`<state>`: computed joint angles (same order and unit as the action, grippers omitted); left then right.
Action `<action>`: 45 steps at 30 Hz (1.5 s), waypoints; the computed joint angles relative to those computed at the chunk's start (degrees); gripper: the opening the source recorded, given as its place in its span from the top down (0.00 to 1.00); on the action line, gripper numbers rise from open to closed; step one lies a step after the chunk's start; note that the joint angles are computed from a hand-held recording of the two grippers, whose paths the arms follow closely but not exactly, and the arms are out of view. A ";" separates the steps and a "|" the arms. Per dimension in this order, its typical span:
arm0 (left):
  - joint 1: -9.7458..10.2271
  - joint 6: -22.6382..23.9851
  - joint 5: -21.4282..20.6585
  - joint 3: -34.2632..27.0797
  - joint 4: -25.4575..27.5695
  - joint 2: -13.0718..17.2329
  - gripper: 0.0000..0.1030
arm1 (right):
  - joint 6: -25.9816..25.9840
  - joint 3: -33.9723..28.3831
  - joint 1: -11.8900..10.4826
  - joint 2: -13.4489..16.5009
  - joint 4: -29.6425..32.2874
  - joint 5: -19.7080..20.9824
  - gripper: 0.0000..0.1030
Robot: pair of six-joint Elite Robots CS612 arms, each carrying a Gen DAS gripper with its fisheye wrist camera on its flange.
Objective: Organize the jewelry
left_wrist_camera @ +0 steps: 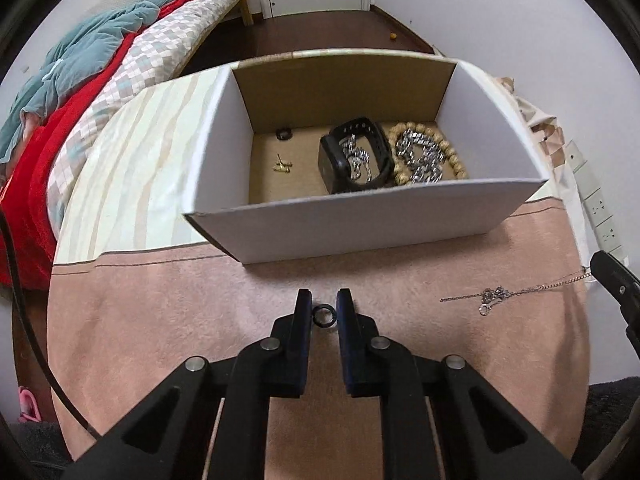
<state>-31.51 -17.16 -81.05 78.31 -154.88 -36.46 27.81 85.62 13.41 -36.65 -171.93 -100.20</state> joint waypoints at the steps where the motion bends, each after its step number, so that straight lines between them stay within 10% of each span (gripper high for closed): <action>1: 0.03 0.02 -0.17 0.43 -0.56 -0.45 0.90 | -0.06 0.22 0.04 -0.32 -0.51 0.32 0.89; 18: 3.53 1.50 -6.70 -3.91 -1.91 -3.71 0.90 | -5.57 -2.17 -0.30 -5.23 -6.41 8.17 0.89; 34: 6.39 2.40 -13.38 -21.84 21.14 5.99 0.90 | -12.68 -23.21 -0.18 5.93 13.44 14.41 0.89; 45: 6.28 1.89 -8.52 -25.50 22.83 7.58 0.84 | -13.67 -27.79 -0.85 8.76 20.54 16.98 0.88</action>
<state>-25.23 -15.28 -89.57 52.80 -132.05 -28.88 14.14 57.83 12.56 -27.89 -151.39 -83.22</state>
